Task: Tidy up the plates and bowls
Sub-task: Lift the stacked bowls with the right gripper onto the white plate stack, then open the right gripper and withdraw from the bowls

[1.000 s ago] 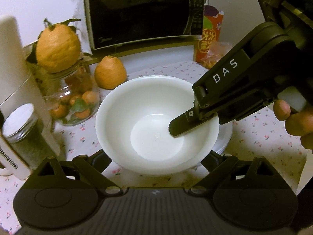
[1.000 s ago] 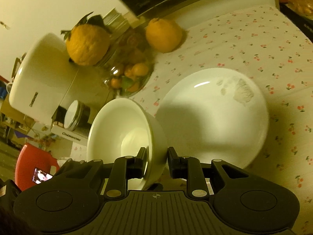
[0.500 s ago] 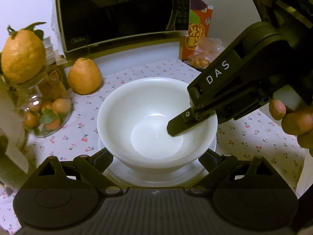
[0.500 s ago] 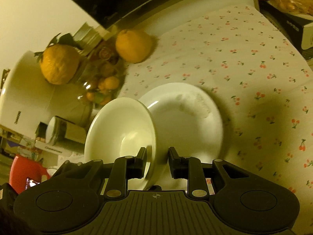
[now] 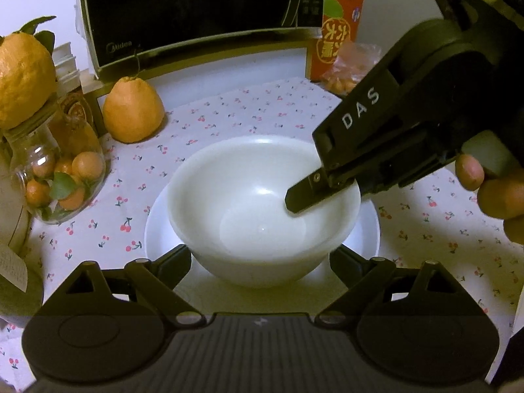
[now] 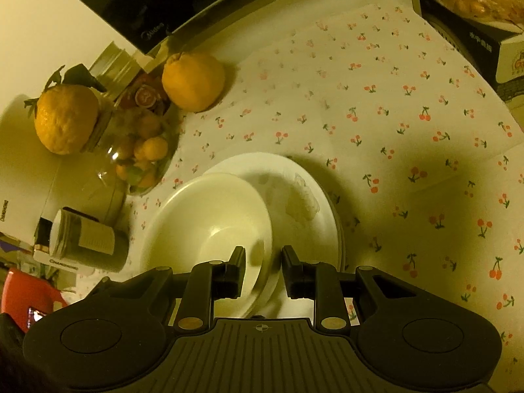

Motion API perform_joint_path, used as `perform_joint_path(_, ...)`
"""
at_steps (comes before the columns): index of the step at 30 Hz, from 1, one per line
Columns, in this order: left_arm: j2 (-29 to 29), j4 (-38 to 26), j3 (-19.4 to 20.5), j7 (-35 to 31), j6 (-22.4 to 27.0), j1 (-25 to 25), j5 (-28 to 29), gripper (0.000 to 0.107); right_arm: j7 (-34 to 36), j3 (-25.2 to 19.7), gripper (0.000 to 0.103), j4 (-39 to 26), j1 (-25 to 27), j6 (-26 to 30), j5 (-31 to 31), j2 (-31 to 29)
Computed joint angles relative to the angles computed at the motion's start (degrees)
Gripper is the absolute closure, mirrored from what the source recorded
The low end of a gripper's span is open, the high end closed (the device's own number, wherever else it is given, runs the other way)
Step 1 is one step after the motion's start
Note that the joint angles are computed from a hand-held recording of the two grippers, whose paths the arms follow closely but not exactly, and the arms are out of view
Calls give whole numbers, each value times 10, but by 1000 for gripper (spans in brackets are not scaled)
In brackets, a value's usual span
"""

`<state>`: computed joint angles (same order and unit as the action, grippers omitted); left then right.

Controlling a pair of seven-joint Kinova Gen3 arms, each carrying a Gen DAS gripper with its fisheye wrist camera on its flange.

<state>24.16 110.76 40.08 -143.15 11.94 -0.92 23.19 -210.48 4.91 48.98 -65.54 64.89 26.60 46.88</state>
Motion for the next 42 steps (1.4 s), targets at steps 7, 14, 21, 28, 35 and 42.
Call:
perform_joint_path(7,2,-10,-41,17,0,37,-14,22,5,8,78,-15,-6,17,13,9)
perform_joint_path(14,2,-16,-39,24,14,34,-17,16,-12,12,78,-6,-12,16,24,5)
perform_joint_path(21,-5,-13,-41,8,20,31,-5,10,-63,15,56,34,-21,-9,36,-14)
perform_joint_path(28,-15,-3,-18,-24,27,-5,35,9,-103,16,48,60,-37,-4,63,-32)
perform_joint_path(35,-37,21,23,-85,25,-66,104,8,-127,12,40,68,-56,36,92,-41)
perform_joint_path(42,-79,26,-59,-46,66,-30,158,7,-149,2,33,68,-74,82,109,-44)
